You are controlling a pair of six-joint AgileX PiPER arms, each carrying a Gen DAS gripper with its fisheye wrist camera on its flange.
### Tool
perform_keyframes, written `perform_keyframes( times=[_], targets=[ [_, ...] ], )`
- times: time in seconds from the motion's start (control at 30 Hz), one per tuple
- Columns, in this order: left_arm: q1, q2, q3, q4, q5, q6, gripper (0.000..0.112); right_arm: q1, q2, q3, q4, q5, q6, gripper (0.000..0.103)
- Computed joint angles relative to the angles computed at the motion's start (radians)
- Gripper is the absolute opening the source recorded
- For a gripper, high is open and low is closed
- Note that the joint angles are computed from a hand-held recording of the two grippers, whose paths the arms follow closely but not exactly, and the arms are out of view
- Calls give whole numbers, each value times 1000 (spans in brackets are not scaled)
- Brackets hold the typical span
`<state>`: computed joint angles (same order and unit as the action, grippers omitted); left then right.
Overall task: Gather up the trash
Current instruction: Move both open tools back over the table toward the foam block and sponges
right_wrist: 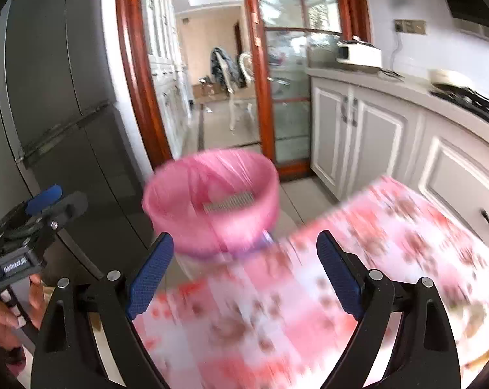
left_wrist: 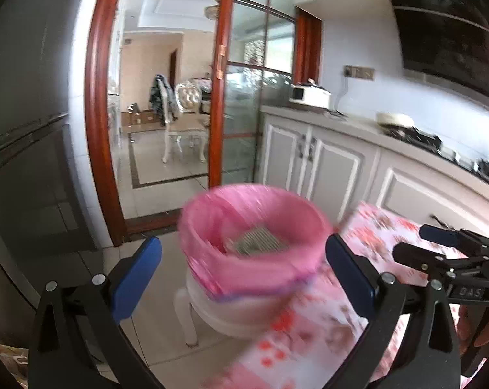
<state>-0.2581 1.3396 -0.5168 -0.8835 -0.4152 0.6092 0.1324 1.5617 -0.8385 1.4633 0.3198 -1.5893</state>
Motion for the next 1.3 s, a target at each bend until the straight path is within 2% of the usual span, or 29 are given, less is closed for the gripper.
perform_keyframes(
  times=[0.07, 0.13, 0.33, 0.5, 0.63, 0.8, 1.03, 1.3],
  targets=[
    [-109, -3, 31, -106, -43, 60, 98, -50, -60, 92, 68, -5, -93, 84],
    [-209, 11, 49, -175, -93, 72, 98, -133, -112, 171, 93, 31, -146, 84],
    [-475, 129, 19, -261, -204, 12, 98, -466, -207, 315, 74, 190, -243, 84],
    [-612, 245, -64, -312, -225, 1, 98, -689, -200, 351, 73, 278, -345, 84],
    [-677, 347, -159, -395, -205, 65, 98, -865, -156, 364, 75, 336, -437, 84],
    [-744, 459, -284, -484, -195, 177, 98, -1003, -78, 337, 58, 362, -467, 84],
    [-738, 554, -414, -515, -146, 272, 98, -1059, 28, 264, 59, 352, -423, 84],
    [-672, 640, -543, -556, -81, 367, 98, -1031, 150, 148, 81, 301, -344, 84]
  ],
)
